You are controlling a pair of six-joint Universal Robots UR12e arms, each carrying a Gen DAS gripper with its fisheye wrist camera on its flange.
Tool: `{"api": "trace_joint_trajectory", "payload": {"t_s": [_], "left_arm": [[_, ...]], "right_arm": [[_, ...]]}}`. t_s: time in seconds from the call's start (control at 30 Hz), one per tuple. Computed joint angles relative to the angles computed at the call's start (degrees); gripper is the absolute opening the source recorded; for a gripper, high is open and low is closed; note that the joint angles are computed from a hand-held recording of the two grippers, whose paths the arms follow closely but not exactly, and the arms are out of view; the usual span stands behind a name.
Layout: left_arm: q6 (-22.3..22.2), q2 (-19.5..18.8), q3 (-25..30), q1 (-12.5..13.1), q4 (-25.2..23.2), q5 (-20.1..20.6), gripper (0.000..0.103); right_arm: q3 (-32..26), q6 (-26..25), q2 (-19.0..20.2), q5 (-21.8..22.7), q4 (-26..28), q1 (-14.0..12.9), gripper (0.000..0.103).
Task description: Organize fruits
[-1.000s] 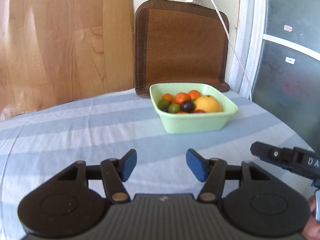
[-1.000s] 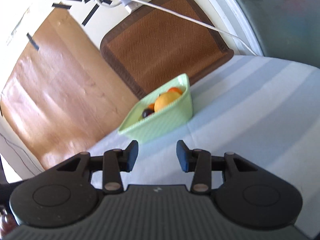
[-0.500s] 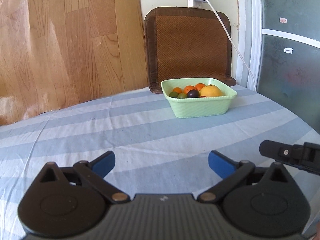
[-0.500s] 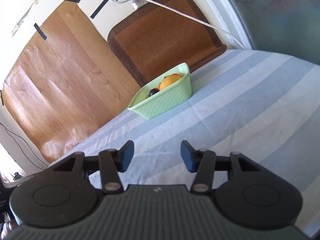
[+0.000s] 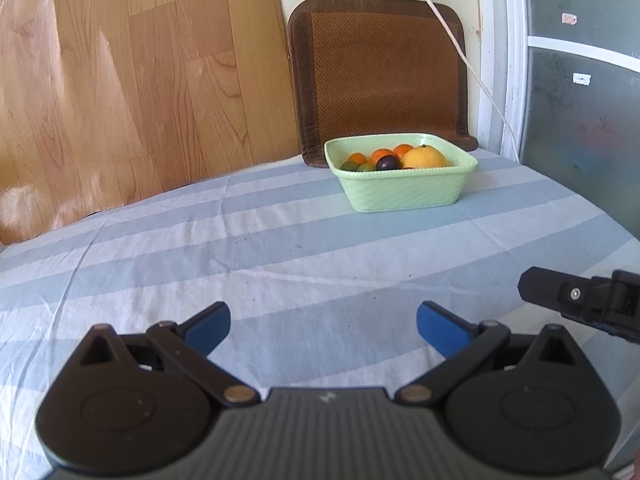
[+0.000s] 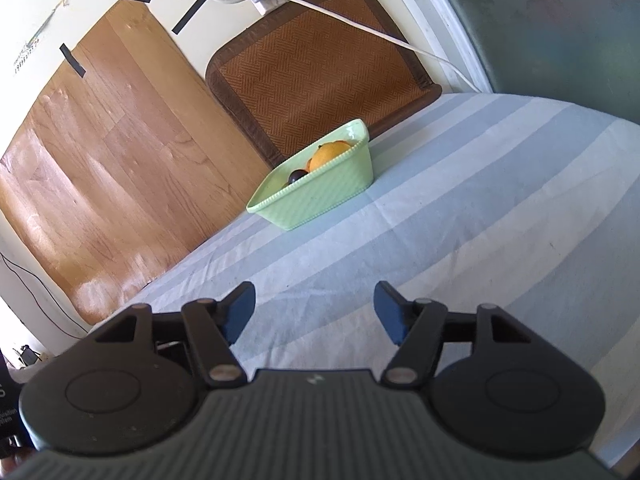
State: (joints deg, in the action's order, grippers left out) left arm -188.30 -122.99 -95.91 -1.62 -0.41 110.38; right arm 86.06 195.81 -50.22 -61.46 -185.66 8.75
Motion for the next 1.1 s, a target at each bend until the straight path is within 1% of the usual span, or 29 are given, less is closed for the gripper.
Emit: {"api": "trace_joint_trajectory", "payload": {"t_s": [0.27,0.4,0.57,0.6,0.63,0.67,0.93,1.07,1.1], "left_arm": [[-0.6,0.2,-0.1,0.2,-2.4,-1.2,0.103],[0.0,0.0,0.0,0.0,-2.5,-0.2,0.103],[0.1,0.0,0.1,0.0,-3.2,0.1,0.103],[0.1,0.0,0.1,0.0,-3.4,0.1,0.103],[0.0,0.0,0.1,0.0,-3.7,0.1,0.103],[-0.1,0.0,0.1,0.0,-4.0,0.0,0.103],[-1.5,0.1,0.4,0.3,-6.4,-0.1,0.103],[-2.1,0.0,0.6,0.2,-7.4,0.9,0.103],[-2.2,0.1,0.8,0.2,-8.6,1.1,0.103]], "right_arm": [[-0.1,-1.2,0.0,-0.2,2.6,0.3,0.068],[0.0,-1.3,-0.1,-0.5,3.4,0.4,0.068],[0.1,-1.3,-0.2,-0.6,3.7,0.4,0.069],[0.1,-1.3,-0.2,-0.6,3.8,0.4,0.070],[0.1,-1.3,-0.2,-0.7,3.8,0.4,0.074],[0.1,-1.1,-0.2,-0.7,3.8,0.5,0.075],[0.2,-1.2,-0.2,-0.9,4.2,0.5,0.075],[0.1,-1.1,-0.2,-0.9,4.1,0.6,0.076],[0.1,-1.1,-0.2,-0.9,4.2,0.6,0.076]]}}
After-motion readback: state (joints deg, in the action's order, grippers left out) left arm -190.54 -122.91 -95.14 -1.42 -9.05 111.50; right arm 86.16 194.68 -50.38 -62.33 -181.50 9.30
